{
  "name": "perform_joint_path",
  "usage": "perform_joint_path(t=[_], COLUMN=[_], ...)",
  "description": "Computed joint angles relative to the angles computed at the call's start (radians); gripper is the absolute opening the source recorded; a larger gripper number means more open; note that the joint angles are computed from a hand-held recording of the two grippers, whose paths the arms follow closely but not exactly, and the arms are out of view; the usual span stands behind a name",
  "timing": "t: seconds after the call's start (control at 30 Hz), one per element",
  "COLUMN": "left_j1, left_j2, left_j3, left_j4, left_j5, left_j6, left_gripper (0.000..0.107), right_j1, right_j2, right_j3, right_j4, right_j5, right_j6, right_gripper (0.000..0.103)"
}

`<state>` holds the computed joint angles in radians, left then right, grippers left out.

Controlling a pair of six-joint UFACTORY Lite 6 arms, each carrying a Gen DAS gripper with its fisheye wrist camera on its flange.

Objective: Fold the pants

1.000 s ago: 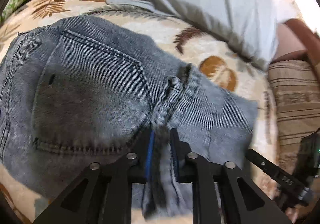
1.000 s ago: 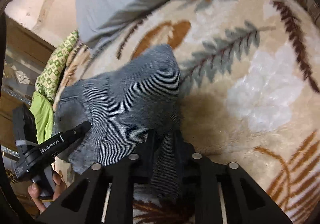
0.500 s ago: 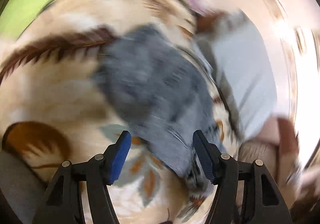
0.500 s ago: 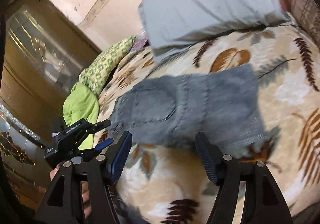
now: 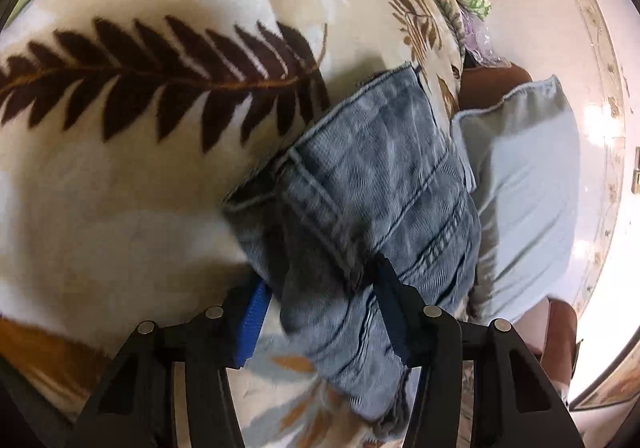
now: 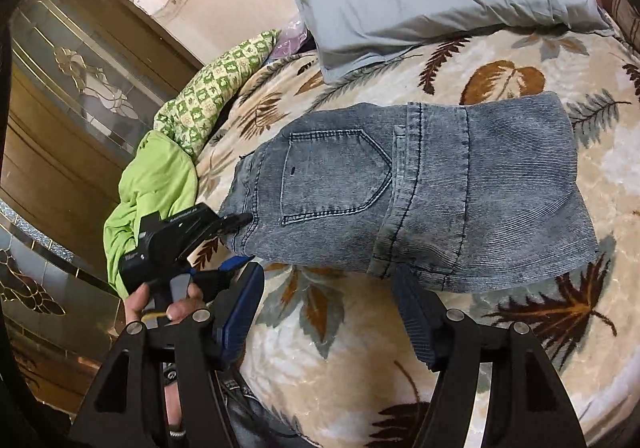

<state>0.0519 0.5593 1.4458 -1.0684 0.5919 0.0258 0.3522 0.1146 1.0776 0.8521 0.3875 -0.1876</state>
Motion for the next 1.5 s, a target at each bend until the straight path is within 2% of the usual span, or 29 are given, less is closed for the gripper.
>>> perform_joint_path(t=[0.1, 0.13, 0.17, 0.27, 0.3, 0.43, 0.67, 0.8, 0.87, 1.03, 1.1, 1.23, 1.33, 1.43, 1.5], left_j1=[-0.024, -0.036, -0.052, -0.096, -0.105, -0.204, -0.481, -0.643, -0.730, -0.939, -1.017, -1.127, -1.170, -1.180, -1.199], left_j2=[0.049, 0.054, 0.054, 0.048, 0.046, 0.028, 0.066, 0.128, 0.115, 0.083, 0.004, -0.020, -0.009, -0.037, -0.044], left_j3=[0.073, 0.089, 0.109, 0.138, 0.149, 0.242, 0.533, 0.727, 0.743, 0.725, 0.594, 0.488, 0.462, 0.414, 0.402], left_j4=[0.072, 0.117, 0.202, 0.335, 0.369, 0.758, 1.460, 1.652, 1.747, 1.925, 1.982, 2.065, 2.051, 1.983, 1.969], left_j5=[-0.022, -0.034, -0.046, -0.073, -0.073, -0.066, 0.112, 0.222, 0.244, 0.302, 0.295, 0.262, 0.237, 0.168, 0.170], left_j6=[-0.088, -0.129, -0.189, -0.272, -0.301, -0.581, -0.932, -0.913, -0.903, -0.853, -0.880, -0.915, -0.914, -0.857, -0.819], left_gripper=[0.050, 0.047, 0.035, 0.022, 0.020, 0.016, 0.015, 0.015, 0.015, 0.015, 0.014, 0.014, 0.014, 0.014, 0.014], right_j1=[-0.006, -0.006, -0.006, -0.007, -0.009, -0.029, -0.121, -0.199, -0.248, -0.370, -0.435, -0.549, -0.619, -0.636, -0.631], right_j2=[0.038, 0.052, 0.066, 0.093, 0.098, 0.124, 0.128, 0.086, 0.052, -0.034, -0.055, -0.049, -0.001, 0.042, 0.080], right_j3=[0.026, 0.036, 0.048, 0.070, 0.075, 0.108, 0.162, 0.156, 0.134, 0.063, 0.048, 0.074, 0.121, 0.185, 0.261], right_j4=[0.026, 0.034, 0.043, 0.068, 0.076, 0.113, 0.256, 0.273, 0.290, 0.339, 0.370, 0.412, 0.436, 0.408, 0.376], right_j5=[0.004, 0.003, 0.004, 0.006, 0.007, 0.027, 0.125, 0.177, 0.203, 0.261, 0.308, 0.411, 0.515, 0.553, 0.589], right_j6=[-0.028, -0.035, -0.043, -0.074, -0.083, -0.131, -0.286, -0.324, -0.347, -0.413, -0.456, -0.519, -0.577, -0.578, -0.561], right_gripper=[0.068, 0.068, 0.068, 0.068, 0.068, 0.068, 0.068, 0.068, 0.068, 0.068, 0.068, 0.068, 0.070, 0.071, 0.076])
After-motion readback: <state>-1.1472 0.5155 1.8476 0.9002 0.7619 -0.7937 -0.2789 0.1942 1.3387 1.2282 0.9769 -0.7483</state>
